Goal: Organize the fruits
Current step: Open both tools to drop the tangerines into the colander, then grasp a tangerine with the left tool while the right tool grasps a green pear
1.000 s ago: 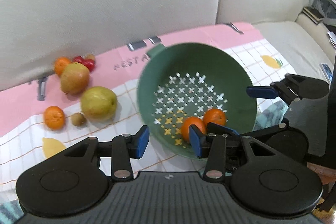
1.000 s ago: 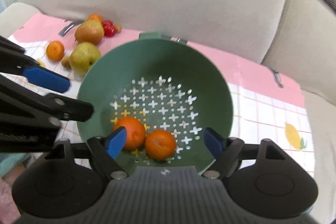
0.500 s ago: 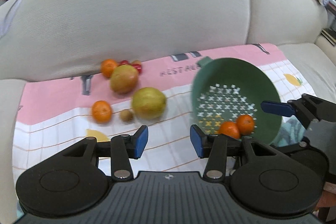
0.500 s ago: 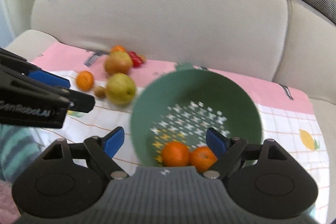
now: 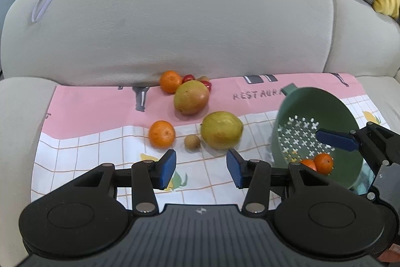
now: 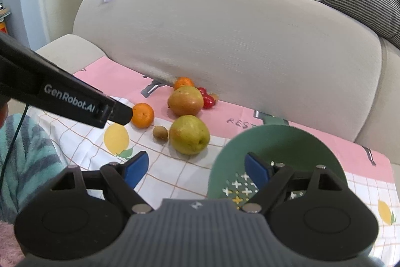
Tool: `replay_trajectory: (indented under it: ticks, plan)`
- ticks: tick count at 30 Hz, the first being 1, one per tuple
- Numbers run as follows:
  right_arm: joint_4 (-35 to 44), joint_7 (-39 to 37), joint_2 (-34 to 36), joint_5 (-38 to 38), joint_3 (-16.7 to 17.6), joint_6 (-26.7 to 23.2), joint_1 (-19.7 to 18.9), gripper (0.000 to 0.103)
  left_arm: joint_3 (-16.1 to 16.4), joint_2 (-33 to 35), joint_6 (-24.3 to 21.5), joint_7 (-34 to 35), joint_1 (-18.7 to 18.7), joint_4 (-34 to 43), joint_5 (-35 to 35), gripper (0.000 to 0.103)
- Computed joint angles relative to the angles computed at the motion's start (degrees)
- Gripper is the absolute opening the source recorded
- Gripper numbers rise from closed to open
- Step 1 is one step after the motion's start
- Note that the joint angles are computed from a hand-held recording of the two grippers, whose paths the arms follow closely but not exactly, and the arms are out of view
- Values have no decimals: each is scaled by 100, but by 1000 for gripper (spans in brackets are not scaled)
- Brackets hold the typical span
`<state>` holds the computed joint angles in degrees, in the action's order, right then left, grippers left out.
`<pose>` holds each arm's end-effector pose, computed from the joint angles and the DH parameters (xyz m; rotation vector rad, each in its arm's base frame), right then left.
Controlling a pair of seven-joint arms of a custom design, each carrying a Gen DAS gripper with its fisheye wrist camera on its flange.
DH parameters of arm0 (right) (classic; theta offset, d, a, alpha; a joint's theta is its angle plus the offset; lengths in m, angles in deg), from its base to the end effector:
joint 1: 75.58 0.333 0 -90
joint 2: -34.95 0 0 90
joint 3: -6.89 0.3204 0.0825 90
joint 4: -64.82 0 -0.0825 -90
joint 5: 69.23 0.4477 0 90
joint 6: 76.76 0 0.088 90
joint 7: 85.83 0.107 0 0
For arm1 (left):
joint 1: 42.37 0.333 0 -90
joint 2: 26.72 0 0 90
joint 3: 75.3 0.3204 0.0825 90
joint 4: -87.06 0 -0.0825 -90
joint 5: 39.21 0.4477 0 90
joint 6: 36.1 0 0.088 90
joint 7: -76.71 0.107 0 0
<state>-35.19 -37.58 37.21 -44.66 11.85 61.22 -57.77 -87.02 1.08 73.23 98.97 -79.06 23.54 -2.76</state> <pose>0.6301 0.2663 0.6005 -2.3155 0.8120 -0.3565 0.5851 -0.5303 0.5912 -2.0845 1.6012 -0.5744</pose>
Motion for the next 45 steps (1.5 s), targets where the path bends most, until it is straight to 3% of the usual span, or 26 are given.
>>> replay_trajectory:
  ticks: [7,15,23,32,38,45]
  plan:
    - [196,-614,251,114,64,95,66,69,-115,-554,1049,-447,471,-1127,-295,55]
    - [656,-972,768,-243,87,-21,204,54,-172,-545,1349,-491,735,-1357,-539,55]
    - [1121,-740,1309,-796,13,-5,355,57,-122,-567,1574,-794,961,-1632,-682,55]
    - [1677,-738,1840,-934,10,-293,427,60,-83,-216,1460,-701,1078,-1422,-836,55]
    - [1882,-714,2059,-1021,-17,-430,489,62,-48,-248,1849,-905,1127,-1705,-806,55]
    - [2066,-630,2248,-1127,-58,-502,545,64,-6,-88,1911,-915,1116,-1596,-684,58]
